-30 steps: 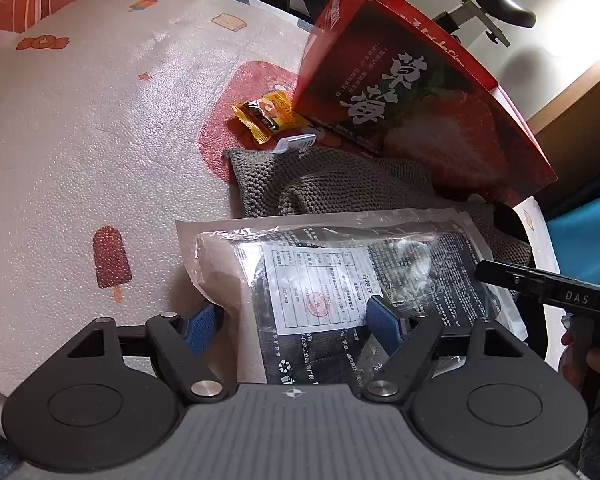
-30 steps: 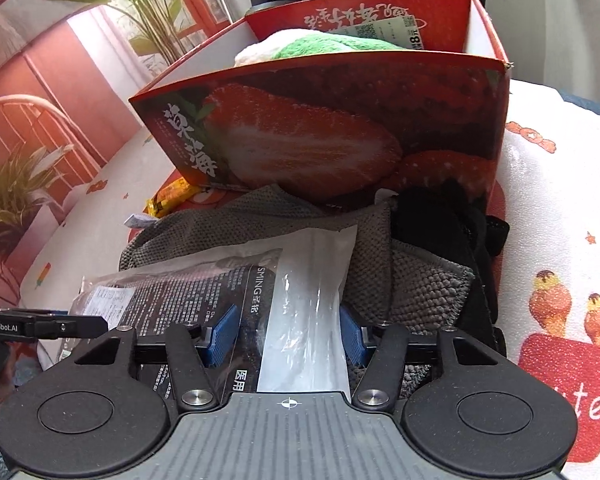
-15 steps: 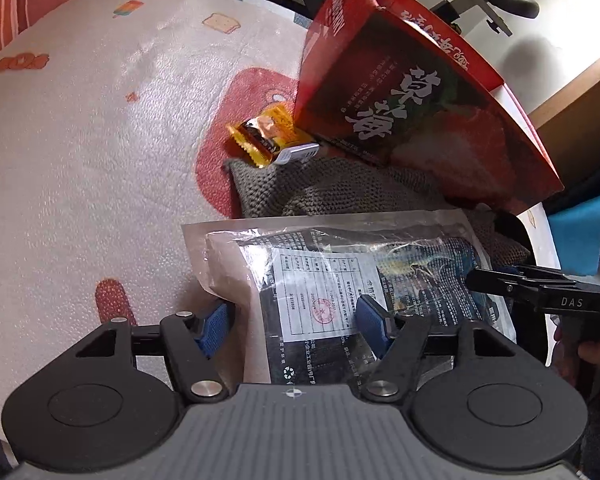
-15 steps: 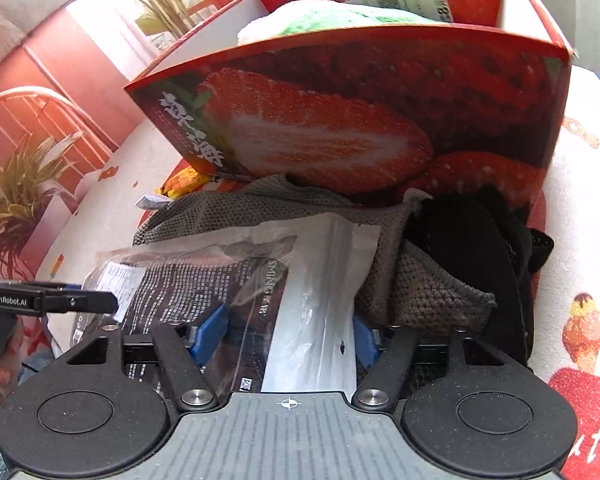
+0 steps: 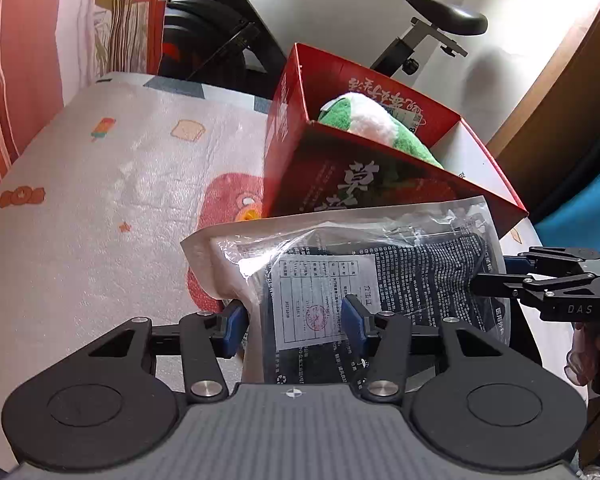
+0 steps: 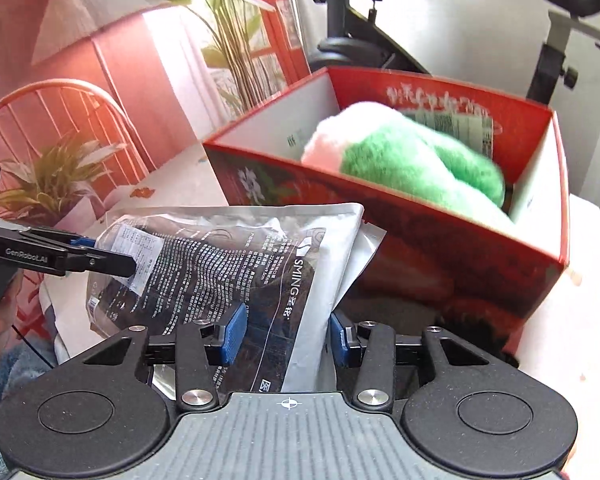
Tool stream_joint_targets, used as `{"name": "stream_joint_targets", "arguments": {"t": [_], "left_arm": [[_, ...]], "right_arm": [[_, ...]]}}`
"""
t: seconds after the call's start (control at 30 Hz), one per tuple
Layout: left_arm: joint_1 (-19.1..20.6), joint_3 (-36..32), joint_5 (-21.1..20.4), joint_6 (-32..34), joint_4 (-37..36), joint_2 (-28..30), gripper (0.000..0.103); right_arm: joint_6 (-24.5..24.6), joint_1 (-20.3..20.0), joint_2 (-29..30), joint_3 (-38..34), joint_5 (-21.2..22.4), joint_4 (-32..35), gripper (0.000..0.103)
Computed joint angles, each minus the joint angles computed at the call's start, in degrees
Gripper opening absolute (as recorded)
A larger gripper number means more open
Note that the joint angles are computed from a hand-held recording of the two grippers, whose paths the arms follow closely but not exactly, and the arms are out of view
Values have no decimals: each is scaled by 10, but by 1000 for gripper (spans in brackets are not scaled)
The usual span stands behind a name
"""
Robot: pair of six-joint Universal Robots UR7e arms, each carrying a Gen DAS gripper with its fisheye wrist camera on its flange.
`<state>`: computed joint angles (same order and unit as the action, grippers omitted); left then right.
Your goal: Organize soft objects
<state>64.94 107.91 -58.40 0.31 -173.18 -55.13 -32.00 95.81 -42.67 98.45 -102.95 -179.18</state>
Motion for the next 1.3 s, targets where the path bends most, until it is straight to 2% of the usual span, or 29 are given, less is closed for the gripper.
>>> {"name": "stream_joint_targets", "arguments": {"t": [0.2,0.37,0.5,0.67,0.83,0.97,1.2,1.3], "left_arm": [[-18,-5,11,46,-44,-11,53],[-35,-39,21,102,-72,-3,53],[-43,-93,14,159,-94,26,53],[-40,-183,-4,203,-93,78,53],[-30,-264,-22,214,-85,139,53],[-22,-295,-21,230,-70,173,53],[-9,-289,-59,229,-55,177,50],[-8,-283,-74,228,-40,167,44]], "right_arm": [[-32,24,-5,-11,2,-27,39],[-70,41,-4,-35,-5,-46,39],[-108,48,1,-59,-17,-66,38],[-188,51,26,-100,-42,-132,38],[-264,37,66,-142,-62,-204,38],[-320,20,95,-155,-78,-246,38],[-325,0,97,-132,-96,-244,36],[-311,-5,89,-120,-97,-239,36]]}}
